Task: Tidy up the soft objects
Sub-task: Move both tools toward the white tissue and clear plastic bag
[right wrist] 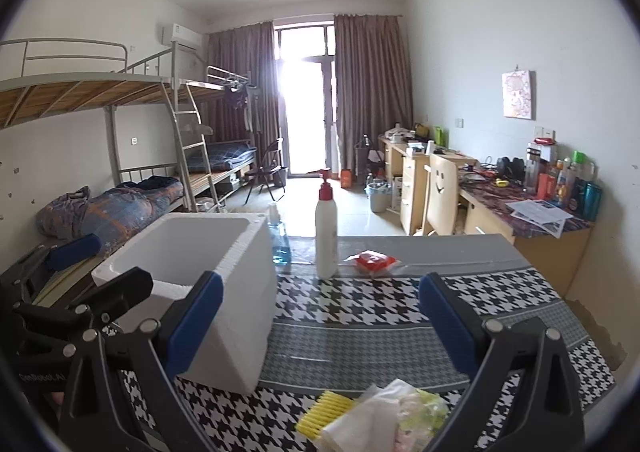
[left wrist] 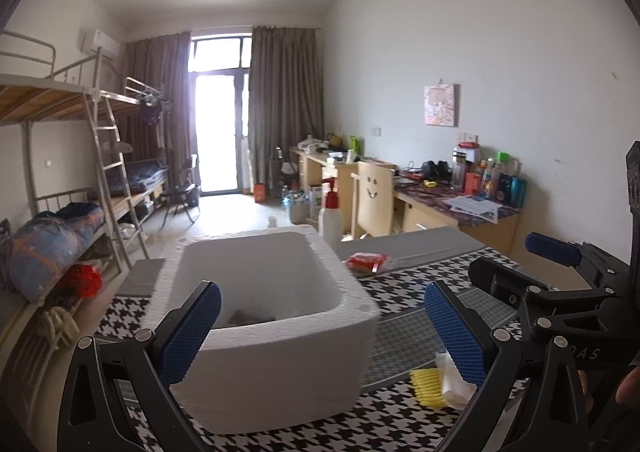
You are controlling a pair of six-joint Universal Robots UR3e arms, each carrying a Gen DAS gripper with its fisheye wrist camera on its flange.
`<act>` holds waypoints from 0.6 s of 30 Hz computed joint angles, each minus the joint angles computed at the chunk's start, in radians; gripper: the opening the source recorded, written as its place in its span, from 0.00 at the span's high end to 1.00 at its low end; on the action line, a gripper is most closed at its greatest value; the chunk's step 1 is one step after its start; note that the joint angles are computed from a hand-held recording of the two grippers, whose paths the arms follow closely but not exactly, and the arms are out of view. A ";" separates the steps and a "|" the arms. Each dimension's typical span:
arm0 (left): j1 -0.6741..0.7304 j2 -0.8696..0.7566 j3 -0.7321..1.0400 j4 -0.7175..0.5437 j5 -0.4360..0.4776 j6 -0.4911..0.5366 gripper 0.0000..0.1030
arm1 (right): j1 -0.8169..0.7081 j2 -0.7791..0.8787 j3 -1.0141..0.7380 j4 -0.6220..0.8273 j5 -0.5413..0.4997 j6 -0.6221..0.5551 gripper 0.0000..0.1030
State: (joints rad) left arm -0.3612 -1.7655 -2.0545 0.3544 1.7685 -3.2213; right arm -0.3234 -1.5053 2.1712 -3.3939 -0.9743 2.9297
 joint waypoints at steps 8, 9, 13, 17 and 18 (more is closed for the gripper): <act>-0.034 -0.028 0.020 0.001 -0.011 0.006 0.01 | -0.095 -0.063 0.068 0.025 0.056 -0.004 0.03; -0.039 -0.031 0.021 0.004 -0.009 0.008 0.01 | -0.108 -0.070 0.078 0.022 0.058 -0.005 0.03; -0.046 -0.034 0.015 0.013 -0.020 0.009 0.01 | -0.149 -0.104 0.121 0.024 0.075 -0.019 0.03; -0.051 -0.038 -0.003 0.044 -0.035 0.008 0.01 | -0.181 -0.127 0.159 0.009 0.078 -0.045 0.03; -0.054 -0.041 -0.002 0.045 -0.036 0.010 0.01 | -0.196 -0.135 0.170 0.014 0.097 -0.056 0.03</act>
